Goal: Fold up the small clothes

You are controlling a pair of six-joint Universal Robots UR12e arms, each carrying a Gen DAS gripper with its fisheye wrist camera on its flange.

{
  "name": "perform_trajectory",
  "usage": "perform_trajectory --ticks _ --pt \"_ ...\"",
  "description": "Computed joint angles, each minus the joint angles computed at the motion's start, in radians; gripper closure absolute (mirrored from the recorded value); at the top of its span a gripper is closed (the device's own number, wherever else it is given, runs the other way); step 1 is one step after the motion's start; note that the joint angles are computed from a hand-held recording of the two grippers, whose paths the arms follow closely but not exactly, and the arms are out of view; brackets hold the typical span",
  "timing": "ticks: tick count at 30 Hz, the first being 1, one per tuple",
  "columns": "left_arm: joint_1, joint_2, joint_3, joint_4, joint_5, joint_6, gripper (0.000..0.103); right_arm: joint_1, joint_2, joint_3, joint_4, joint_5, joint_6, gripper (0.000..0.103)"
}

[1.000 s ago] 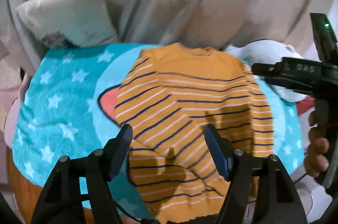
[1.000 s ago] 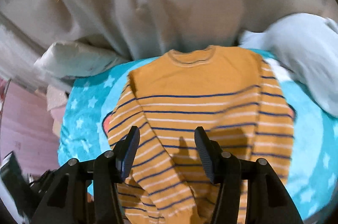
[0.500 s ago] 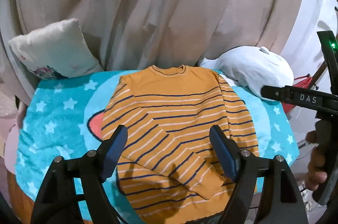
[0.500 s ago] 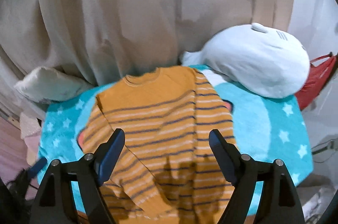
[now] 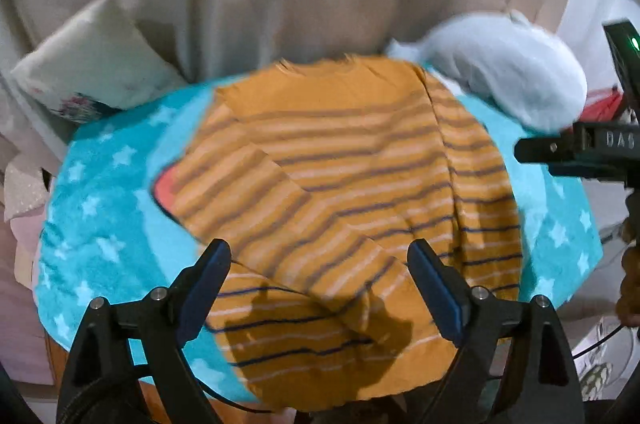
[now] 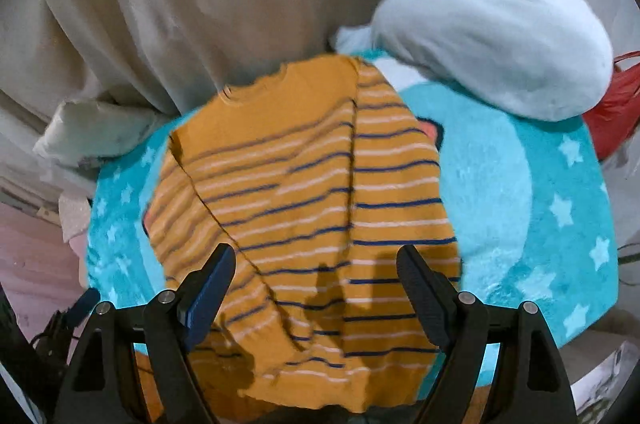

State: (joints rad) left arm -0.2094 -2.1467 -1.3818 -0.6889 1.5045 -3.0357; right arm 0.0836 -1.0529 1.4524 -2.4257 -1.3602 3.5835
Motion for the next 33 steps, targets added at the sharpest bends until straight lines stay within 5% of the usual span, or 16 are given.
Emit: perform_trajectory --ticks 5,7,11,14,15,19,25,28,31,33 --pt "-0.045 -0.068 0.090 -0.198 -0.020 -0.016 0.014 -0.054 0.056 -0.041 0.093 0.098 -0.106 0.027" --pt "-0.053 -0.079 0.099 -0.225 -0.060 -0.058 0.014 -0.071 0.101 -0.100 0.152 0.154 -0.168 0.039" --pt "-0.064 -0.100 0.104 -0.230 -0.168 -0.084 0.015 -0.088 0.168 -0.191 0.200 0.187 -0.222 0.041" --pt "-0.079 -0.129 0.149 -0.298 -0.196 -0.076 0.037 -0.096 0.223 -0.273 0.266 0.204 -0.287 0.052" --pt "-0.081 -0.135 0.156 -0.306 -0.212 -0.076 0.037 -0.098 0.235 -0.291 0.282 0.212 -0.318 0.054" --pt "-0.086 -0.166 0.188 -0.329 -0.240 -0.120 0.037 -0.122 0.242 -0.302 0.327 0.333 -0.419 0.054" --pt "-0.076 -0.177 0.181 -0.350 -0.356 -0.236 0.037 -0.121 0.269 -0.350 0.373 0.332 -0.475 0.049" --pt "-0.093 -0.200 0.213 -0.382 -0.246 -0.247 0.038 -0.119 0.284 -0.373 0.385 0.346 -0.478 0.049" --pt "-0.082 -0.203 0.204 -0.367 -0.267 -0.330 0.045 -0.116 0.288 -0.377 0.382 0.336 -0.471 0.049" --pt "-0.084 -0.205 0.205 -0.372 -0.282 -0.323 0.063 -0.113 0.296 -0.391 0.404 0.313 -0.464 0.049"
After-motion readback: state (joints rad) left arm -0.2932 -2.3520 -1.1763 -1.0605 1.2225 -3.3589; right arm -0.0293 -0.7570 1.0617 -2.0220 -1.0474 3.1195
